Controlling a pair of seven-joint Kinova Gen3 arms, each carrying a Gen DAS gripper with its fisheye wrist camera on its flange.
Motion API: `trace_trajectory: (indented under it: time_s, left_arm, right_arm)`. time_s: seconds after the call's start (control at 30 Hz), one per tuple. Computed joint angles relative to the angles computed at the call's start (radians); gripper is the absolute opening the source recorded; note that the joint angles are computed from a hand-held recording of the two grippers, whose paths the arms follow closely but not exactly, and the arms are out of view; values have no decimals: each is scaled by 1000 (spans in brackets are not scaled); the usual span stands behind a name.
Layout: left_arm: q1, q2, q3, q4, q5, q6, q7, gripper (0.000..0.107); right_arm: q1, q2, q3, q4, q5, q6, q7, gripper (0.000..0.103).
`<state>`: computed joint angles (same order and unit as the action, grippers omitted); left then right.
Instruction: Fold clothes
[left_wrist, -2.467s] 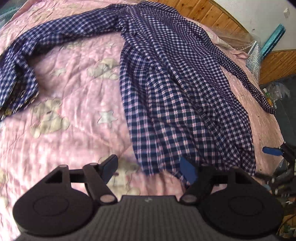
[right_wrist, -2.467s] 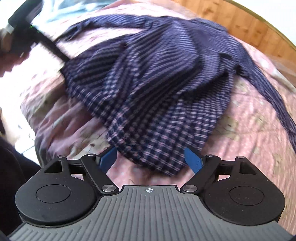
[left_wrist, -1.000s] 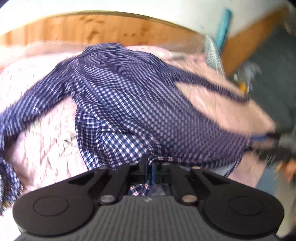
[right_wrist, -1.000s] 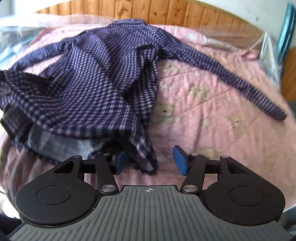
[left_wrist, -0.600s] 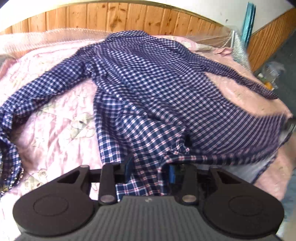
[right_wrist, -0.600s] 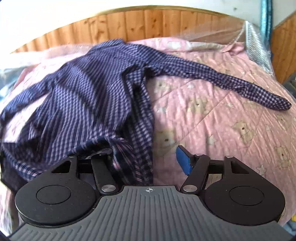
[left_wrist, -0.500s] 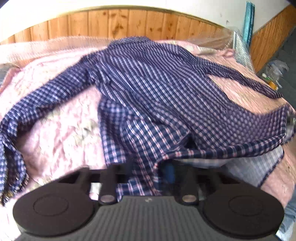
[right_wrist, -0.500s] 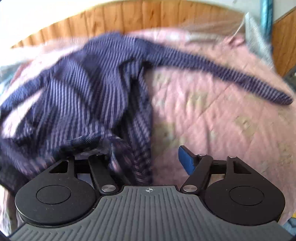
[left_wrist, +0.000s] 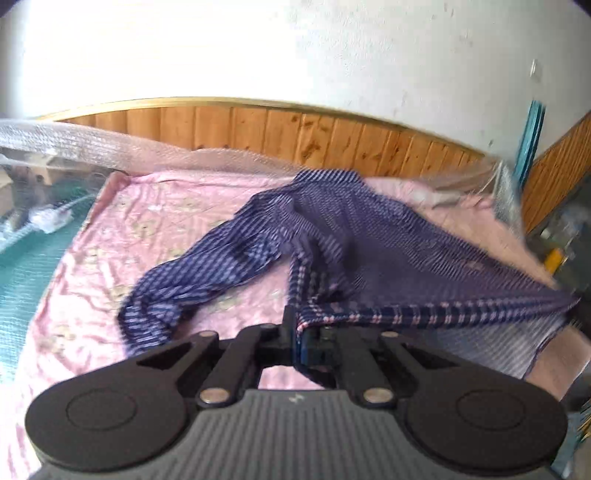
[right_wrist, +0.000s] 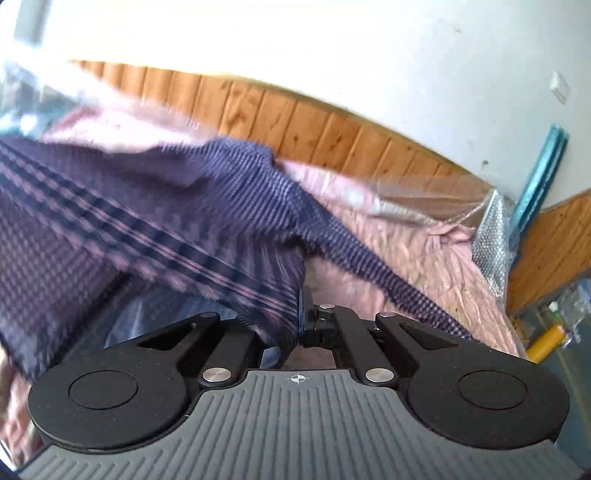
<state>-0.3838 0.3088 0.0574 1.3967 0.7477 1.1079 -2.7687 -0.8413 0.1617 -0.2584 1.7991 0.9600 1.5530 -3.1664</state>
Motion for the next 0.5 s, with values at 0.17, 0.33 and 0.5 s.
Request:
trace_trajectory:
  time_s: [0.17,0.33,0.5]
  left_arm:
    - [-18,105,97,-51,-196,30,106,3]
    - [44,70,53,74,-165,-99,-38,7]
    - [199,65,-86,178,-20,-286,-167,26]
  right_arm:
    - [65,19,30,42,-147,-104,-8,0]
    - [64,20,33,53,-181,-92,-37,0]
    - [119,34,79,100,-178,-192,-71,29]
